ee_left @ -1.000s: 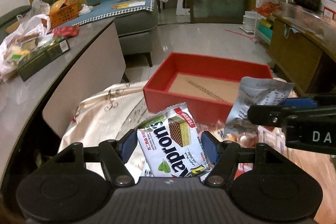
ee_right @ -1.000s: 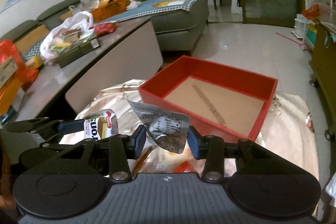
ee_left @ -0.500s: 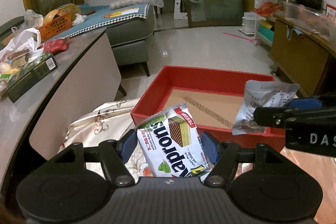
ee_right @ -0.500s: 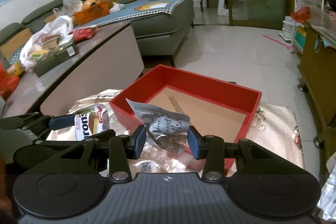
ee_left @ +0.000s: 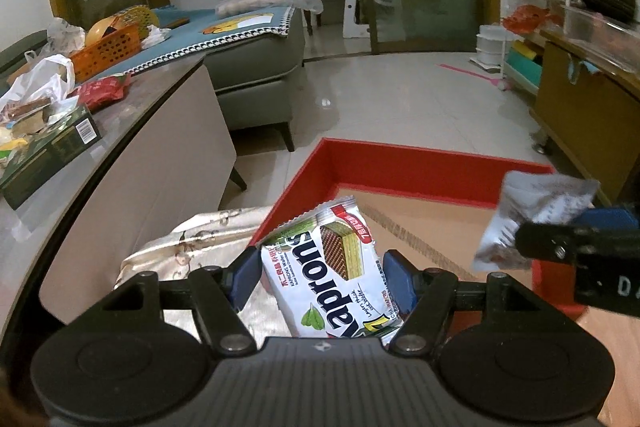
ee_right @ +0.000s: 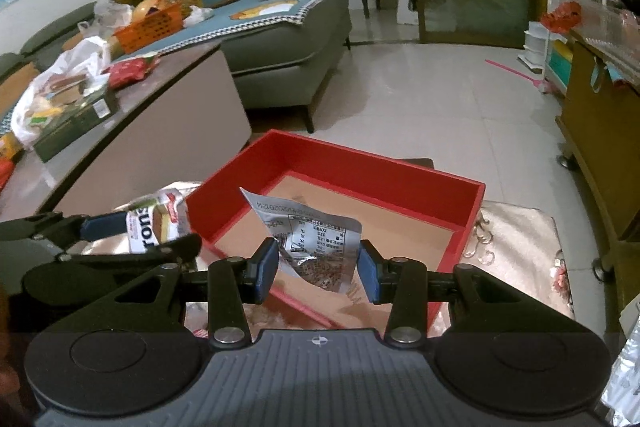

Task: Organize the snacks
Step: 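Lift both held packs and carry them over the red tray, then open both tools to drop the packs into the red tray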

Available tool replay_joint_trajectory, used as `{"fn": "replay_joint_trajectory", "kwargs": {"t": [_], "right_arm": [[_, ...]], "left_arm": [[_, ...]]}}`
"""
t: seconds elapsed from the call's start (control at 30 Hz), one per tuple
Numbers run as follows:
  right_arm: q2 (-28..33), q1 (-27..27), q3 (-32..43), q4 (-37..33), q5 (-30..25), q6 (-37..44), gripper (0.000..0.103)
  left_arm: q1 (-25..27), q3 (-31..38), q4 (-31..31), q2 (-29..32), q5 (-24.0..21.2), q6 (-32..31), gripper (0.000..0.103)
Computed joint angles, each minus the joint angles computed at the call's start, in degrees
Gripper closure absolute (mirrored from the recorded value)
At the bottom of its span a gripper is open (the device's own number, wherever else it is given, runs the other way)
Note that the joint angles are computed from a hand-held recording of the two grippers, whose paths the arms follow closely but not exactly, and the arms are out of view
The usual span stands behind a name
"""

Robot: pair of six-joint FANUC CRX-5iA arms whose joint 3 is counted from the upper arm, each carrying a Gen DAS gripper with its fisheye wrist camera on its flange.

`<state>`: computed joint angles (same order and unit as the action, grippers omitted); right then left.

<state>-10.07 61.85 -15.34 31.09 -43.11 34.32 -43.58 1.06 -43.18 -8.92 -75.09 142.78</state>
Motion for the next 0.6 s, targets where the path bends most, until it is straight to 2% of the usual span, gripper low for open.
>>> {"fn": "replay_joint_trajectory", "kwargs": {"t": [0.27, 0.6], "right_arm": [[4.0, -2.9, 2.4, -2.8, 1.3, 2.1, 0.052], [8.5, -5.5, 5.2, -6.9, 1.1, 5.9, 0.052]], "left_arm": [[4.7, 0.0, 2.0, 2.2, 5.1, -1.5, 0.043], [15.1, -4.1, 13.5, 3.4, 18.7, -7.8, 0.044]]}}
